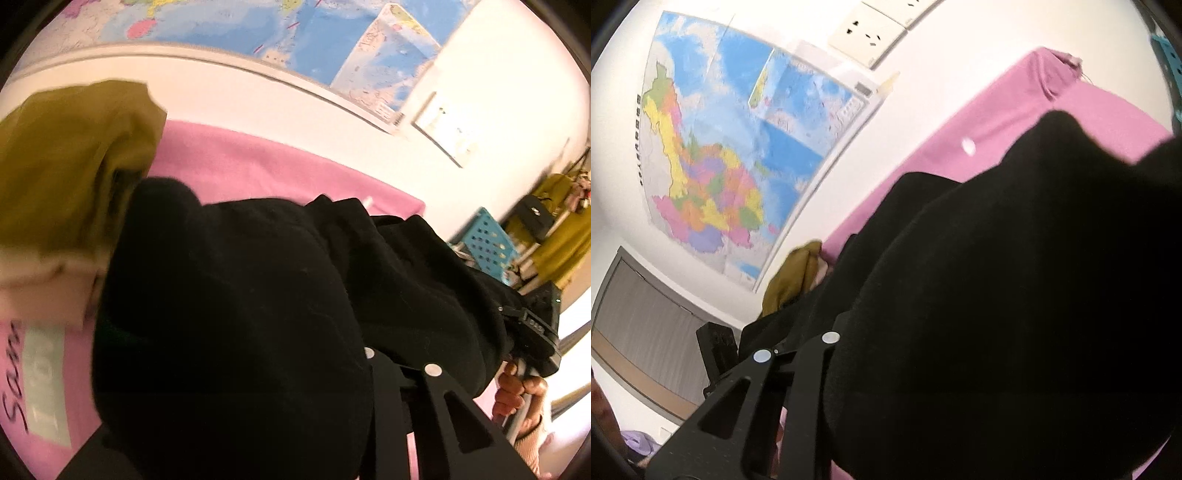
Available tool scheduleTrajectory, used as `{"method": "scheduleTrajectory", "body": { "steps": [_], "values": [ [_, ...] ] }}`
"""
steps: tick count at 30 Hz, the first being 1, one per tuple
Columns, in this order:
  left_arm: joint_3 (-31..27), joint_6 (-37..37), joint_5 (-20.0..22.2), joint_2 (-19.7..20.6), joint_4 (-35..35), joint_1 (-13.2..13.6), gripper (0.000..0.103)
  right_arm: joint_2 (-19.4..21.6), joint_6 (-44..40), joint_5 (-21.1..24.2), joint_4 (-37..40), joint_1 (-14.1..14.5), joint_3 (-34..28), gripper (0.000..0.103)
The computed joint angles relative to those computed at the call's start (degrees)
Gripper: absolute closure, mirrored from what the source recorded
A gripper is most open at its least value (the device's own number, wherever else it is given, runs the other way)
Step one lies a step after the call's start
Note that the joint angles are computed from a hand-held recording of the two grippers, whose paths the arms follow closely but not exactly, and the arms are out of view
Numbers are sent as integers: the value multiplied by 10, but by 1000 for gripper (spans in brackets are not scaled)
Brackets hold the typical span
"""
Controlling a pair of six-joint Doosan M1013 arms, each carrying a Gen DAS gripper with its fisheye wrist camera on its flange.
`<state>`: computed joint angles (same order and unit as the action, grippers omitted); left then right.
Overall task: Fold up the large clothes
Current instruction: 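Grasp the black jacket bundle with the left gripper while the right gripper holds it, then lift the black jacket bundle with both grippers and carry it onto the clothing stack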
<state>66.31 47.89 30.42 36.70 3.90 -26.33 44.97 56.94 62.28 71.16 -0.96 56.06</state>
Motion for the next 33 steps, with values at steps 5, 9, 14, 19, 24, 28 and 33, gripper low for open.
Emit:
{"method": "scheduleTrajectory", "body": {
  "steps": [5, 9, 14, 19, 24, 28, 33],
  "values": [
    [14, -21, 41, 6, 11, -5, 58, 0, 36, 9, -72, 3, 23, 56],
    [1, -68, 51, 13, 69, -14, 49, -1, 18, 1, -36, -2, 38, 34],
    [15, -65, 47, 7, 68, -9, 34, 0, -6, -12, -31, 2, 34, 22],
    [5, -57, 46, 15, 65, -9, 23, 4, -11, -42, -54, 10, 24, 22],
    [-12, -84, 59, 26, 108, -12, 27, 13, 1, -56, -78, 14, 10, 54],
    [-16, -84, 65, 27, 86, -6, 50, 21, 0, -38, -61, 7, 1, 83],
    [-23, -52, 72, 21, 65, -4, 71, 18, -22, -18, -12, -1, -2, 86]
  ]
}}
